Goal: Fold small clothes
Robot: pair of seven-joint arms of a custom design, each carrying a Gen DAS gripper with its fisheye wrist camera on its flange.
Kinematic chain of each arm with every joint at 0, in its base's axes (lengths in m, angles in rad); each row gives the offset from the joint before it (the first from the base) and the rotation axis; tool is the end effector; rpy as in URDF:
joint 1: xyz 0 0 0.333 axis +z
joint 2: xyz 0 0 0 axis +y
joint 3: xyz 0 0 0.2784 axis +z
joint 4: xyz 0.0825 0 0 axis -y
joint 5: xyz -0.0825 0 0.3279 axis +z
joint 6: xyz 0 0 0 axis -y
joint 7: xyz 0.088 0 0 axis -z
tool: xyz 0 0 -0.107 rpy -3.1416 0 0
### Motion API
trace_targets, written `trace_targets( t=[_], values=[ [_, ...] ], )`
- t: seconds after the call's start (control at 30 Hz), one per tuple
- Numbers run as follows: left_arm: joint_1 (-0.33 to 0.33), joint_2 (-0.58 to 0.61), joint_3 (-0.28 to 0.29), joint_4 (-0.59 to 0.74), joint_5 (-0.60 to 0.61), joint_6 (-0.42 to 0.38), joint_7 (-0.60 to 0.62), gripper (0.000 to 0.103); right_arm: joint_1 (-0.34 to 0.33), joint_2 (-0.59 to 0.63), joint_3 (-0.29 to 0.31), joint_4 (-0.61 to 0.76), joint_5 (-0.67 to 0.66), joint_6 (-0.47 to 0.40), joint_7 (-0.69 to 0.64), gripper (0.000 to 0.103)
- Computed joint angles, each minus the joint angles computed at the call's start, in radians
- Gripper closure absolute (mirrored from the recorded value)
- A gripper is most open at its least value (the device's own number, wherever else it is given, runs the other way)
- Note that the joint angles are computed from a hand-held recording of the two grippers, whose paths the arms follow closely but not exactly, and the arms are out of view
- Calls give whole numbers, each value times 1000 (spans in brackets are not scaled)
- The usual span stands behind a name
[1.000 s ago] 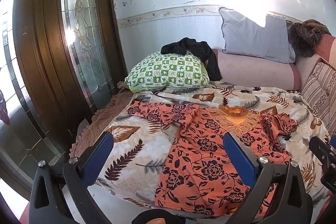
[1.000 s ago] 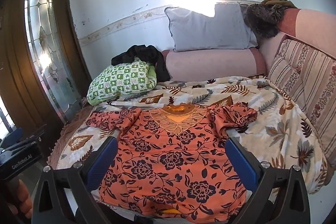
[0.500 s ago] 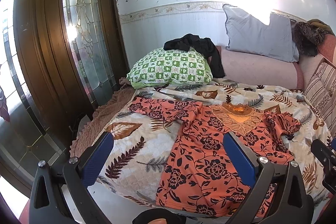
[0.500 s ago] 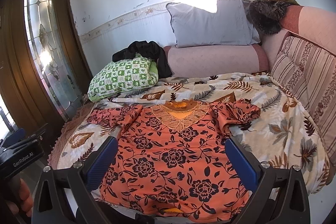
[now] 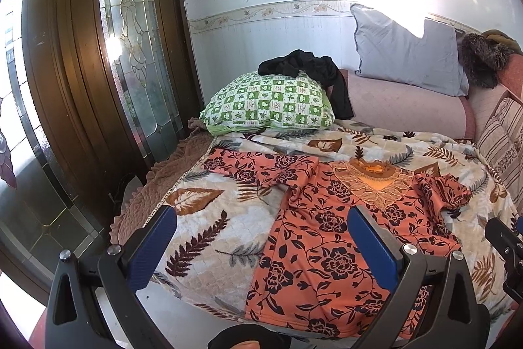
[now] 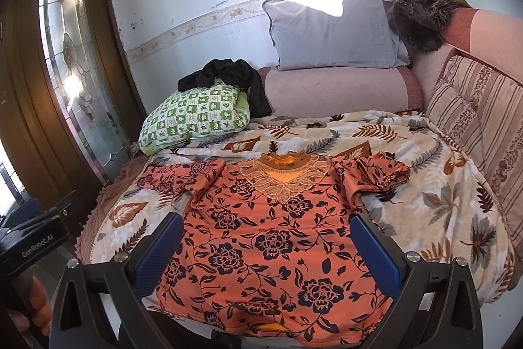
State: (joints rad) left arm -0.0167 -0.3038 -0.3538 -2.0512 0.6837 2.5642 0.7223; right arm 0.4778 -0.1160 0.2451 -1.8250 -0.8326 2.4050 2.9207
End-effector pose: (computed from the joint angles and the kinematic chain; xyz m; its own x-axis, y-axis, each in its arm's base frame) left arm 0.4320 -0.2031 0.6235 0.0748 -0.9917 -0.1049 -0.5463 0.0472 -0.8363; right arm 0.3907 0.3481 0.6303 -0.0672 -0.9755 -0.2093 -0.5368 0.2122 -0.8166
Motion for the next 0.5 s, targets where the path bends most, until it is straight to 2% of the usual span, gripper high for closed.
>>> trace_targets(
  t=[0.5],
  values=[
    [2,-2,7,-6,-6,6,8,0,5,12,-7,8,20,8,-17,0]
  ],
)
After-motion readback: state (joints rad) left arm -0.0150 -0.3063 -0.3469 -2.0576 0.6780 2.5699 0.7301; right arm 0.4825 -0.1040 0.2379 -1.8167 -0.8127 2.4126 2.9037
